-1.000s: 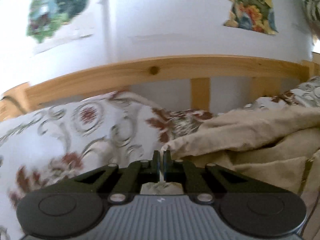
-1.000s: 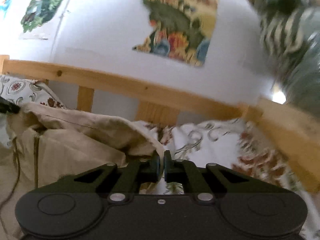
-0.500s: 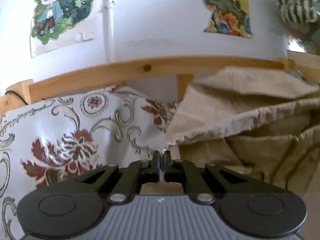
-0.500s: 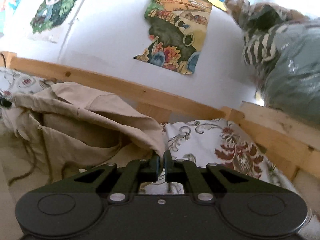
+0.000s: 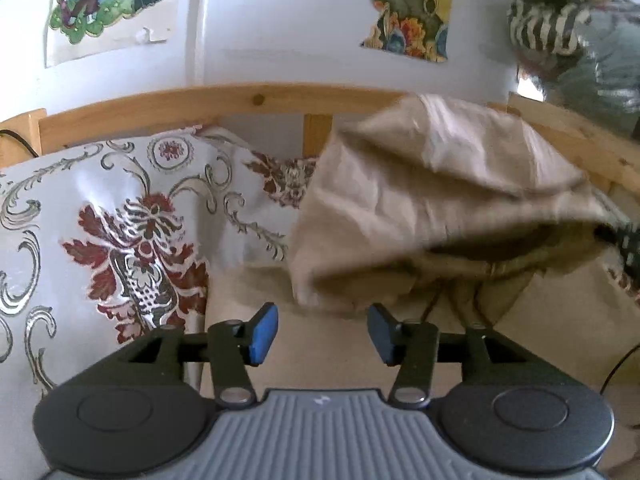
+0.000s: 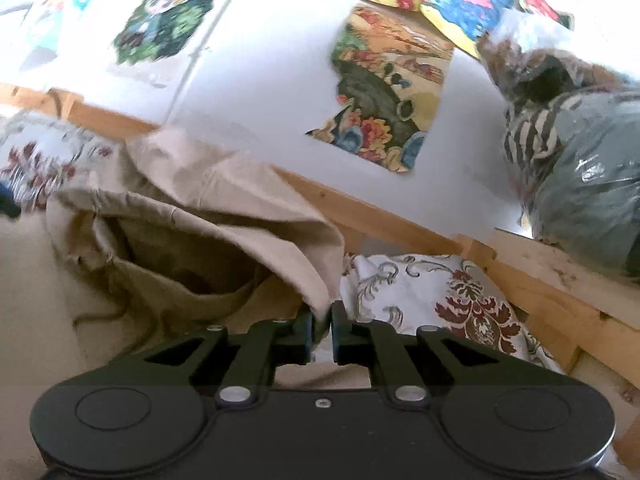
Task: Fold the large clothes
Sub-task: 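Lift the hem with both tools and fold it toward the hood, release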
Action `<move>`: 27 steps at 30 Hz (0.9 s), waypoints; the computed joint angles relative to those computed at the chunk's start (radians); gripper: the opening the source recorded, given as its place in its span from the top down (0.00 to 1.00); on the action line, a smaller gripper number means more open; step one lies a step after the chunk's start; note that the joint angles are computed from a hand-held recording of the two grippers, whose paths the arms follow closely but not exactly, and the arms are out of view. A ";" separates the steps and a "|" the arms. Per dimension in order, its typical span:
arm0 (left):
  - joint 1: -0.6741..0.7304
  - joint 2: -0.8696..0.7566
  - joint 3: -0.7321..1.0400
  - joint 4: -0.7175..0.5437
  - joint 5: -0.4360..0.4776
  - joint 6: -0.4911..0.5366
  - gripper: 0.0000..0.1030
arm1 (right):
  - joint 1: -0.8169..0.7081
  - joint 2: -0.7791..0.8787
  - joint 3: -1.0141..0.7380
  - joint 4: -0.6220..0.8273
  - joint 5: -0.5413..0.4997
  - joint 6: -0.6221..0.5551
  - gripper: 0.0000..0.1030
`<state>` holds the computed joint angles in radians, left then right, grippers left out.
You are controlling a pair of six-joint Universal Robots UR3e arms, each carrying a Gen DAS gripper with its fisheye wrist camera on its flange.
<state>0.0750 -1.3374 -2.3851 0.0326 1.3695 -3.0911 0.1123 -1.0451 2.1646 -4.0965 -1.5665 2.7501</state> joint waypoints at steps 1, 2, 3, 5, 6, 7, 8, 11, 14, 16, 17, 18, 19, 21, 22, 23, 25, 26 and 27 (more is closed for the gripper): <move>-0.003 0.001 0.016 0.000 0.005 -0.013 0.42 | 0.001 0.000 0.024 -0.012 -0.004 -0.009 0.92; -0.007 -0.005 0.037 0.008 0.014 -0.024 0.38 | -0.001 -0.008 0.046 -0.011 -0.006 -0.011 0.92; -0.014 -0.022 0.060 0.025 0.023 -0.025 0.36 | -0.007 -0.021 0.067 -0.006 -0.003 -0.007 0.88; -0.025 -0.046 0.089 0.060 0.036 0.002 0.32 | -0.019 -0.054 0.114 0.010 -0.005 -0.002 0.68; -0.042 -0.059 0.107 0.057 0.055 0.032 0.32 | -0.024 -0.071 0.138 0.012 -0.008 0.001 0.60; -0.066 -0.072 0.121 0.054 0.082 0.057 0.32 | -0.036 -0.093 0.165 0.020 0.005 0.006 0.54; -0.089 -0.077 0.122 0.054 0.109 0.083 0.32 | -0.044 -0.115 0.188 0.038 0.013 0.009 0.50; -0.127 -0.067 0.085 0.060 0.126 0.099 0.32 | -0.066 -0.215 0.256 0.158 0.042 0.009 0.38; -0.151 -0.030 0.034 0.022 0.133 0.086 0.32 | -0.099 -0.368 0.329 0.338 0.095 0.018 0.27; -0.134 0.032 -0.010 -0.035 0.098 0.069 0.32 | -0.119 -0.456 0.389 0.398 0.129 0.013 0.20; -0.122 0.077 -0.041 -0.071 0.081 0.061 0.32 | -0.123 -0.501 0.416 0.427 0.136 0.018 0.20; -0.105 0.121 -0.061 -0.124 0.059 0.064 0.32 | -0.126 -0.541 0.436 0.454 0.140 0.028 0.19; -0.086 0.161 -0.082 -0.170 0.033 0.074 0.32 | -0.125 -0.573 0.457 0.466 0.139 0.048 0.19; -0.046 0.228 -0.104 -0.258 -0.018 0.081 0.31 | -0.135 -0.600 0.505 0.441 0.156 0.079 0.18; 0.006 0.282 -0.111 -0.335 -0.087 0.084 0.29 | -0.141 -0.600 0.515 0.436 0.173 0.077 0.18; 0.083 0.354 -0.120 -0.434 -0.189 0.092 0.25 | -0.133 -0.589 0.513 0.437 0.177 0.066 0.18; 0.187 0.430 -0.123 -0.559 -0.313 0.094 0.18 | -0.090 -0.516 0.502 0.373 0.142 0.047 0.17; 0.215 0.446 -0.112 -0.603 -0.340 0.087 0.17 | -0.080 -0.483 0.495 0.351 0.141 0.032 0.17; 0.237 0.446 -0.094 -0.641 -0.363 0.083 0.17 | -0.068 -0.455 0.474 0.354 0.135 0.020 0.17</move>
